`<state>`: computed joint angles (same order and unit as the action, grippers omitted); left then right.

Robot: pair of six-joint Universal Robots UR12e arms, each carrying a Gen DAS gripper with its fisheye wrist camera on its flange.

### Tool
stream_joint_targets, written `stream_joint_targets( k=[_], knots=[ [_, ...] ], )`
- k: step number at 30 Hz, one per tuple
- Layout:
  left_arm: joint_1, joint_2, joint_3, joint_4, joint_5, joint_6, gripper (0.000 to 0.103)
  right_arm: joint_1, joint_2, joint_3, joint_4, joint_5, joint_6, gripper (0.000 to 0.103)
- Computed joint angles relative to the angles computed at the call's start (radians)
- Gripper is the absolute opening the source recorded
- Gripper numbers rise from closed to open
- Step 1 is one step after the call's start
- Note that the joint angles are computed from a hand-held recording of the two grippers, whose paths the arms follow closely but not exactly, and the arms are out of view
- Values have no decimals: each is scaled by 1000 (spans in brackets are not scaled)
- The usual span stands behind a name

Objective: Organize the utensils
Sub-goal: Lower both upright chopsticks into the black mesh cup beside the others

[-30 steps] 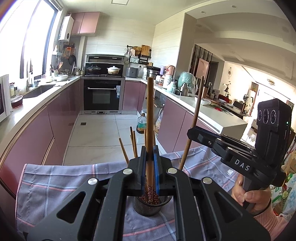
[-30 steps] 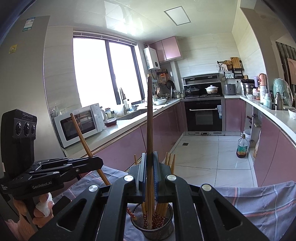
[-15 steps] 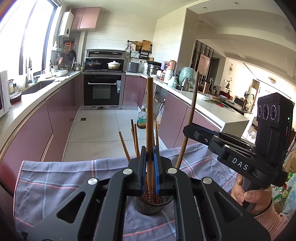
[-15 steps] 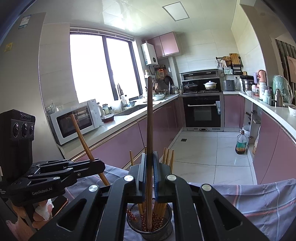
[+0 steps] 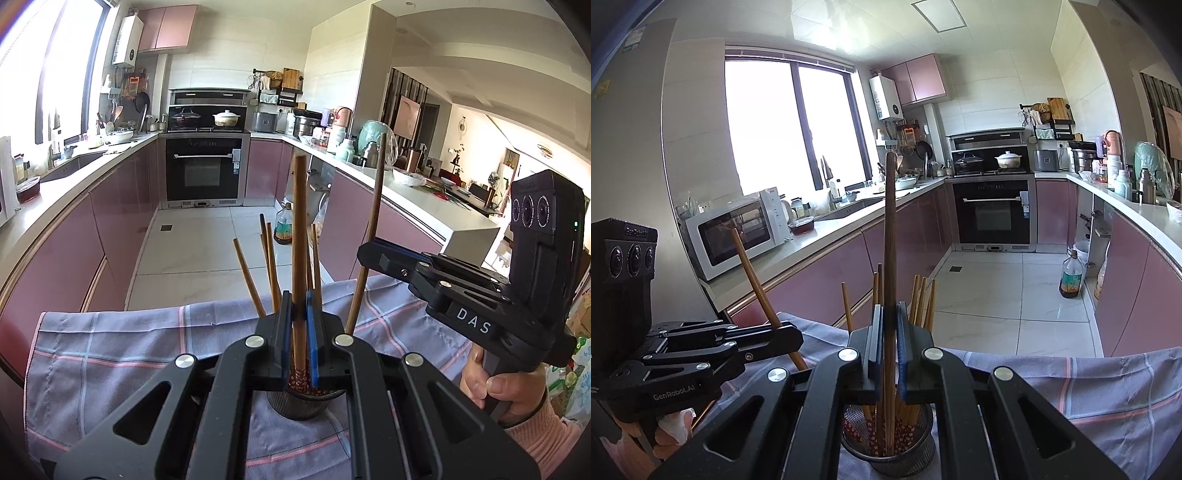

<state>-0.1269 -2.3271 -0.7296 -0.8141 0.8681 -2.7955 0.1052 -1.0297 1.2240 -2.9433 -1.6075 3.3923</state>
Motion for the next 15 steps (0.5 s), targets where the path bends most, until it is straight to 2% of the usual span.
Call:
stream_joint_targets(
  k=[15],
  knots=[
    [-4,-28,42,-60,18,30,8,-4,7,-7,33,4,9,5]
  ],
)
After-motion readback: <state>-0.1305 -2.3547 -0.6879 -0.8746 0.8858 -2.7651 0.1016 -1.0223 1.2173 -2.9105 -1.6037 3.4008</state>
